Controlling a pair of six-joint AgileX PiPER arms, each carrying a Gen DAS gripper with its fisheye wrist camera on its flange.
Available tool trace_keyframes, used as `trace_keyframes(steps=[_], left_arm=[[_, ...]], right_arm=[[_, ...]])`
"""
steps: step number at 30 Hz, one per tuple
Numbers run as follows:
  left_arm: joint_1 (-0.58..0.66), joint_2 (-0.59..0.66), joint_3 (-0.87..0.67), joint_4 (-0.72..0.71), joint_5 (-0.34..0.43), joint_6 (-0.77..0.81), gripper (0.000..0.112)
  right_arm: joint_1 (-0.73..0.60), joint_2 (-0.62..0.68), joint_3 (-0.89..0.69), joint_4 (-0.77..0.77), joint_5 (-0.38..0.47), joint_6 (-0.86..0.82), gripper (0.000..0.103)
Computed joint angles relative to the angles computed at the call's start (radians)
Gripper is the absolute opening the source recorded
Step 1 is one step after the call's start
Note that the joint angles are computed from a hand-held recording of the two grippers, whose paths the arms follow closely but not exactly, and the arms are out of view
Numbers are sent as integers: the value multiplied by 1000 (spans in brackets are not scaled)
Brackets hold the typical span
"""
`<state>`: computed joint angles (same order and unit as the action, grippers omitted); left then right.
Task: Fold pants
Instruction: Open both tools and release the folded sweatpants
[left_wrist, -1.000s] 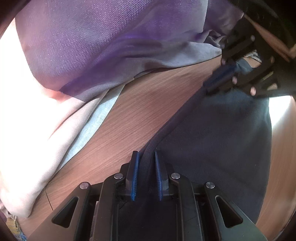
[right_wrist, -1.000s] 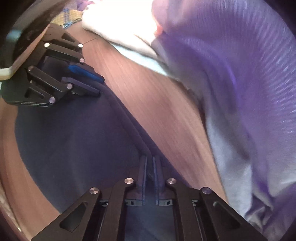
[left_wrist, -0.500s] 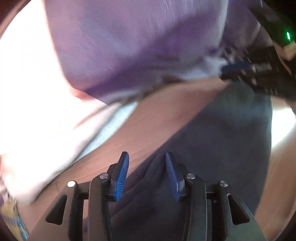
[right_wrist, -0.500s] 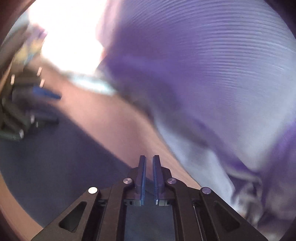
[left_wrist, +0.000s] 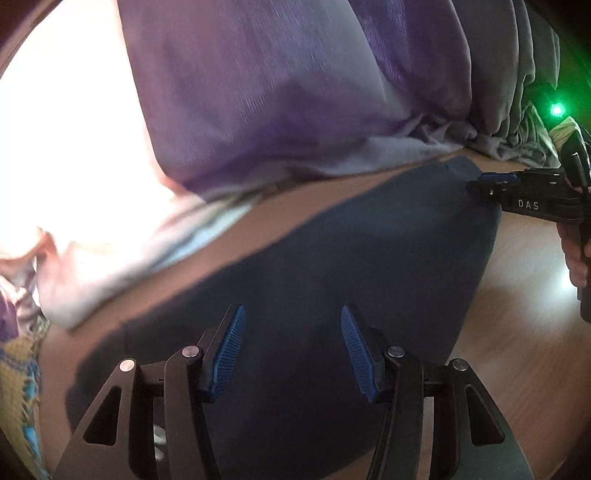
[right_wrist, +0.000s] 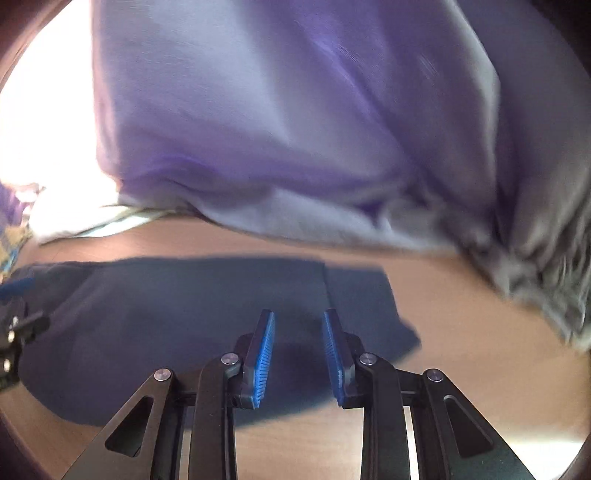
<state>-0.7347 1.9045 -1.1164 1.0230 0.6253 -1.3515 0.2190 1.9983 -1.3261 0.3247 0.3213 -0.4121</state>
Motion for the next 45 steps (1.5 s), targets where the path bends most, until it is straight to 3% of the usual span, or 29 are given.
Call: trace_keyframes(steps=[4,10,14,18,20,23,25,26,28,31,33,38,45], left_arm=[[2,56,-34,-44,-10,16,54],[29,71,-37,-48,-34,-21,56],[2,-7,41,90,-5,-140,56],[0,-117,143,191,20,-186,57],[11,-161,187,226,36,-181,58],[43,-217,261,302,58,-176,59],[92,-250,307,339,10,-168,59],[116,-263,322,345,-23,-159,58],[195,-277,340,335,-127,-129,40],[305,-263,324,211,-264,-12,22],[351,-231,302,126,-313,71,20],[395,-136,226,-91,-273,249,10],[356,-109,199,-50,-208,127,10]], right_arm=[[-31,8,44,88,-57,-93,28],[-30,45,-2,-127,-54,152,28],[-5,4,26,-212,-84,282,28],[27,-74,74,-35,-88,103,28],[64,-112,84,-57,-74,108,28],[124,-142,86,-117,-49,157,37],[166,-146,76,-98,-30,138,37],[179,-139,64,-70,-20,108,37],[227,-118,35,18,-1,20,37],[271,-69,-22,57,30,-9,37],[288,-32,-70,98,70,-26,37],[310,29,-152,56,120,33,37],[303,38,-166,-14,133,123,37]])
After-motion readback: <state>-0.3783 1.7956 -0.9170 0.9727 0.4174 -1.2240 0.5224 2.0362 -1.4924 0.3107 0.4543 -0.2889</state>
